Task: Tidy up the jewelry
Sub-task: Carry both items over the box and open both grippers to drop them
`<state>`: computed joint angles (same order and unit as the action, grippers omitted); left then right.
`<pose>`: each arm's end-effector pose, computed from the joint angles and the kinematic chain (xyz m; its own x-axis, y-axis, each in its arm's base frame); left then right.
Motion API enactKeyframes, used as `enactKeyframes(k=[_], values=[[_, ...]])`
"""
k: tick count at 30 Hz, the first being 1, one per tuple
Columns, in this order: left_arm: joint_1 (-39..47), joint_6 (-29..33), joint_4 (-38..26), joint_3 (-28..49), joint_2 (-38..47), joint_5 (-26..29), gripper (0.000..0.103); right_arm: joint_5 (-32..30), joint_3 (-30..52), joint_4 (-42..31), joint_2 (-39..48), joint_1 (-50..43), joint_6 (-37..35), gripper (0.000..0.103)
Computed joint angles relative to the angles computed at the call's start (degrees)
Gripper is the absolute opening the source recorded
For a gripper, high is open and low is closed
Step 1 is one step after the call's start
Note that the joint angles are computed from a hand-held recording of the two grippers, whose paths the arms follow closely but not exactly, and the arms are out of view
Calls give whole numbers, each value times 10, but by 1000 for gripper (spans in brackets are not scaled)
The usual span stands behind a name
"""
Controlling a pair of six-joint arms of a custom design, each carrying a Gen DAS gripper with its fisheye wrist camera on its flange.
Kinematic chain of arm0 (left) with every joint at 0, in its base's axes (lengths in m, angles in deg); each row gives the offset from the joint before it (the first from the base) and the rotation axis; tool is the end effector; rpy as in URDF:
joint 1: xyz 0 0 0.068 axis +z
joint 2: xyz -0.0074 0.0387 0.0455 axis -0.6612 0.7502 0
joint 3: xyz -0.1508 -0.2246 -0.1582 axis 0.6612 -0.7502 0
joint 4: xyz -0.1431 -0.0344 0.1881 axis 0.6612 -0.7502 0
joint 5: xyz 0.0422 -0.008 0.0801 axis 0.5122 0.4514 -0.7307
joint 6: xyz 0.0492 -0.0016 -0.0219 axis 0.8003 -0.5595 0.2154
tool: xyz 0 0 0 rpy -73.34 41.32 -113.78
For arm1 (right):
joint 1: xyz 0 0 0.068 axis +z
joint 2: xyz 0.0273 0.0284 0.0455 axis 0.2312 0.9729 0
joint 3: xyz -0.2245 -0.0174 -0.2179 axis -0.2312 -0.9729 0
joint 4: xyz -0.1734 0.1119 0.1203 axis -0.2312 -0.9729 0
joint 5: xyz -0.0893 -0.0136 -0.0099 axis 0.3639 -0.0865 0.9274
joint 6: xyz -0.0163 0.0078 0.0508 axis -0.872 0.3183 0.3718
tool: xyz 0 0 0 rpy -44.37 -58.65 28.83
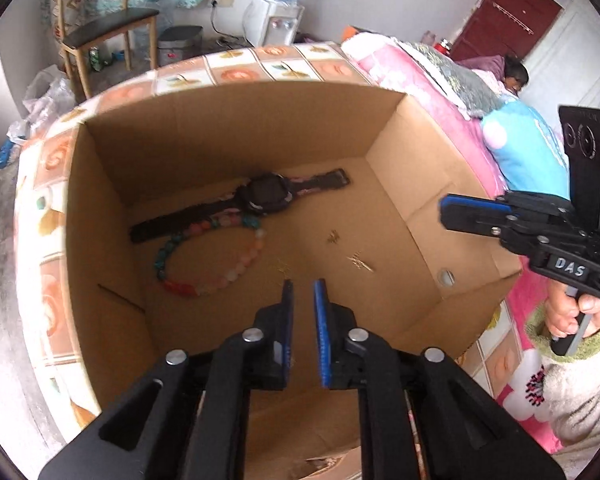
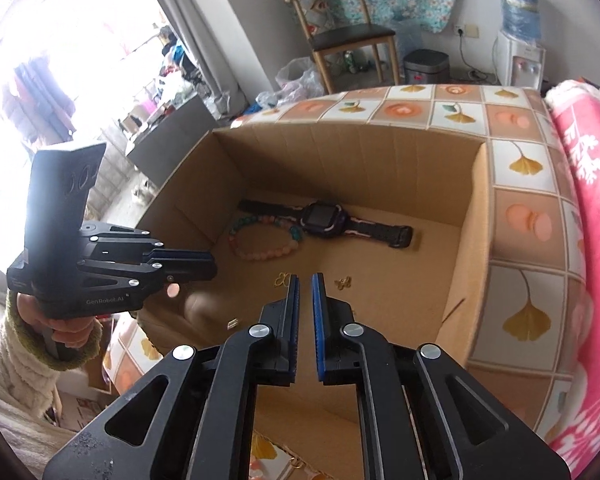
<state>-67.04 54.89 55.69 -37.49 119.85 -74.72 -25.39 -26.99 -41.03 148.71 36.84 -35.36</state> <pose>0.2376 -0.1119 0.2023 -0.8651 -0.2061 -0.4573 -0.0951 0.9625 -0.2540 0.3111 0.1554 0.2166 -0.6075 -0.5007 -0.6166 -0.7694 0.5639 0.3002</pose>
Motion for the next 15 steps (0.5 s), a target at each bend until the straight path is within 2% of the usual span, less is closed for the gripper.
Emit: enactKeyframes(k=[3,7,9,10,11,13,15], values=[[-7,-6,-14,-2,-27,-24,16,-9,-20,10,-31,-12,11,18],[-56,-37,-48,-8,-89,-99,23,-17,-66,31,-97,-33,25,30],[-93,-56,-62,-13,-122,-142,30,-16,-98,48,-141,-40,34,44],[-123,-72,-76,-15,-141,-174,36,-18,-116,55,-166,-45,36,51],[-146,-84,-89,-14,-153,-197,44,-24,-141,59,-205,-55,35,53],[-230,-135,-137,-6,-176,-273,53,-30,-178,63,-258,-67,35,63],[-309,-193,-181,0,-189,-330,62,-39,-211,55,-306,-84,33,67]])
